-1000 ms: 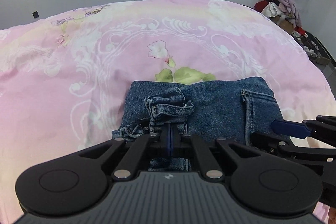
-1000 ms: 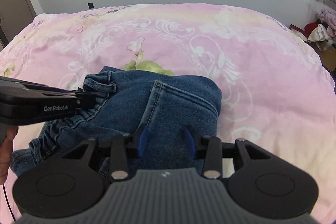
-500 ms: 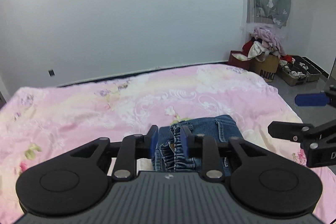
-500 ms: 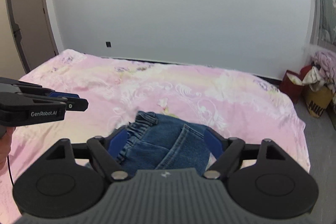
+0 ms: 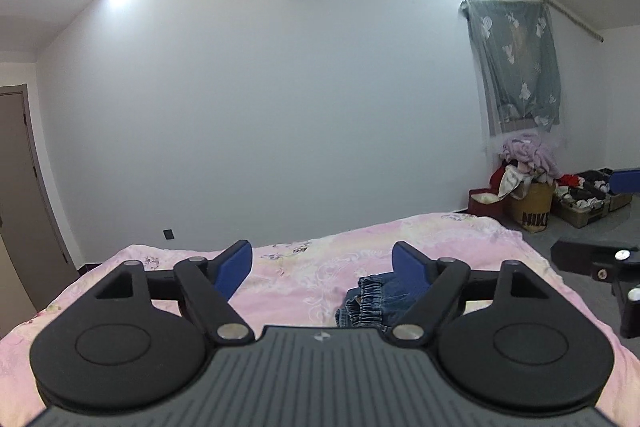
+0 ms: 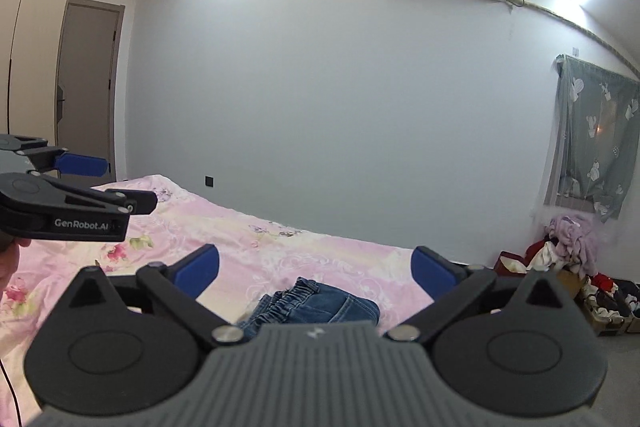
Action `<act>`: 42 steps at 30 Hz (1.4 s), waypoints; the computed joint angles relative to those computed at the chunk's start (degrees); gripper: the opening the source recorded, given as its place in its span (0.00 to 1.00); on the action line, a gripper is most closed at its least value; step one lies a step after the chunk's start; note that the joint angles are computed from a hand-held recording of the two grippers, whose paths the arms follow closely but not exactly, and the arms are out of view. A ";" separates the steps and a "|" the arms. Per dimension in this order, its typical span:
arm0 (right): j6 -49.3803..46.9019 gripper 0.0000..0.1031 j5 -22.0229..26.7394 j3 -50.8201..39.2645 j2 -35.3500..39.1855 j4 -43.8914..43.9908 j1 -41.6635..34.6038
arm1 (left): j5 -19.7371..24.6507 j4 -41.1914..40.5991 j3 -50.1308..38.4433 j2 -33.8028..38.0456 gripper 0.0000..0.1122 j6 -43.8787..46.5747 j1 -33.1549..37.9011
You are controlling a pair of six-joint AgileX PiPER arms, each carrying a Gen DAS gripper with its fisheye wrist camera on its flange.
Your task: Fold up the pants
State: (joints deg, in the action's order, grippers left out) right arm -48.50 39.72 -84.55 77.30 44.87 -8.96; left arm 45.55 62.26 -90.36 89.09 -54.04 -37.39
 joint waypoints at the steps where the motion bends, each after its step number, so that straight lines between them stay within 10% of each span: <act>1: -1.02 0.96 -0.02 3.18 -3.13 1.32 -0.69 | 1.19 2.79 2.92 -1.82 0.86 -3.44 -2.05; 14: 4.89 0.96 -0.06 29.43 -30.20 -0.10 -4.25 | 16.00 9.26 20.77 -7.15 0.90 -26.59 -15.55; 26: 21.38 0.96 -3.72 41.22 -34.84 -20.06 6.92 | 17.38 -1.07 33.04 -12.06 0.90 -30.82 -19.53; 42: 16.02 0.96 -0.36 39.98 -34.09 -13.35 2.05 | 19.22 -3.41 32.06 -12.22 0.90 -31.50 -21.07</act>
State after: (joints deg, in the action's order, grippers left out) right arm -32.48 39.36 -44.57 43.21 31.53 -6.90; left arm 64.77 58.85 -58.30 76.87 -85.54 -58.46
